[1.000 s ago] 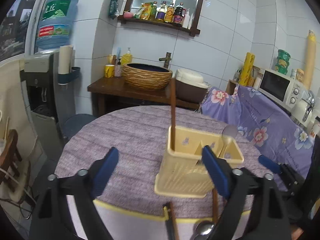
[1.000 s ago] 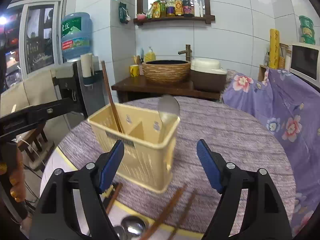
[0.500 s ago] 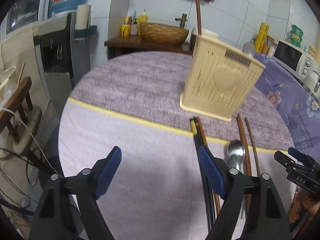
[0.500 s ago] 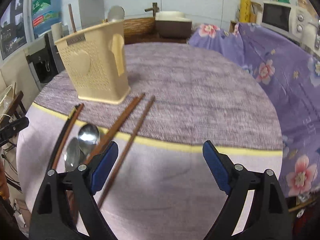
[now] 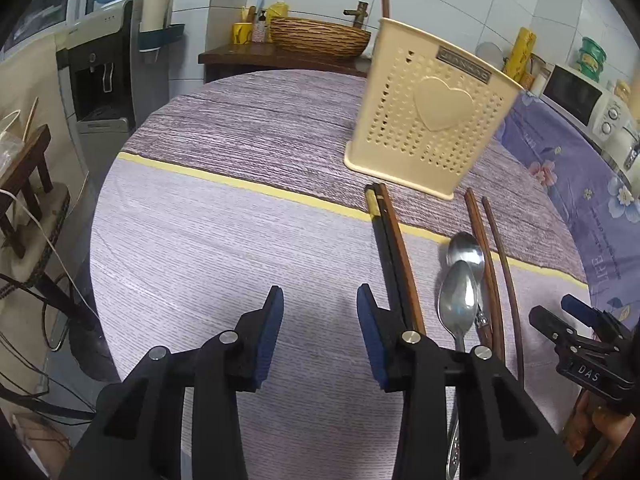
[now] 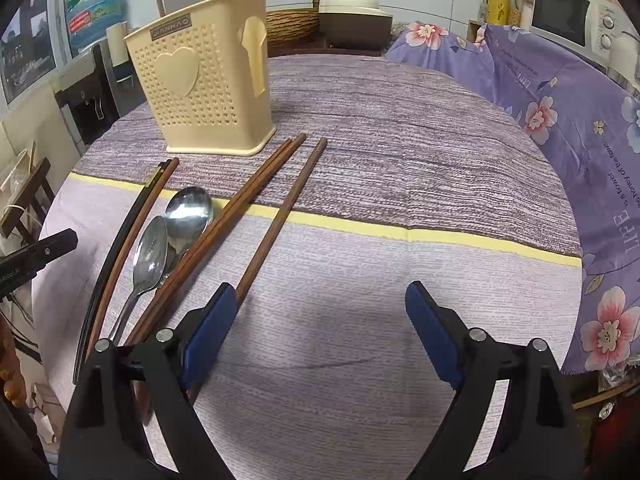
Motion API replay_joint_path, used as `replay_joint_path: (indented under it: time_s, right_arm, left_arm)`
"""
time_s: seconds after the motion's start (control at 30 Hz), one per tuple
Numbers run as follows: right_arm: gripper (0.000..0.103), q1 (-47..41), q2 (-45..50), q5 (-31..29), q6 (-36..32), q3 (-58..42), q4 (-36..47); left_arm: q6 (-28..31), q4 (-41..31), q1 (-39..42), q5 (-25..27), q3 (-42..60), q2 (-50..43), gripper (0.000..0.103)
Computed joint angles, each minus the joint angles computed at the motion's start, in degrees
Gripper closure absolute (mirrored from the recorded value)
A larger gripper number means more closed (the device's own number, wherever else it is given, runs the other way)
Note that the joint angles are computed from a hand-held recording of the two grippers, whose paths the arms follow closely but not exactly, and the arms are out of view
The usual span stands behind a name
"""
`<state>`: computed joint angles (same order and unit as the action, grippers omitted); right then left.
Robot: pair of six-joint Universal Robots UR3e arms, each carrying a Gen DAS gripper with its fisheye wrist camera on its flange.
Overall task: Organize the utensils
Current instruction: 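Move both tools back toward the remaining chopsticks and spoons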
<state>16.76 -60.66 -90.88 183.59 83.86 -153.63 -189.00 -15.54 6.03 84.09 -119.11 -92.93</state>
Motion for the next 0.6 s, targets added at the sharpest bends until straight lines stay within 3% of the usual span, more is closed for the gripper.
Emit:
replay_joint_path:
  time_s: [0.6]
  right_arm:
    - [0.017, 2.94, 4.17, -3.10, -1.24, -6.97, 6.12]
  left_arm:
    - [0.65, -1.45, -4.76, 1.10, 4.40, -4.77, 0.068]
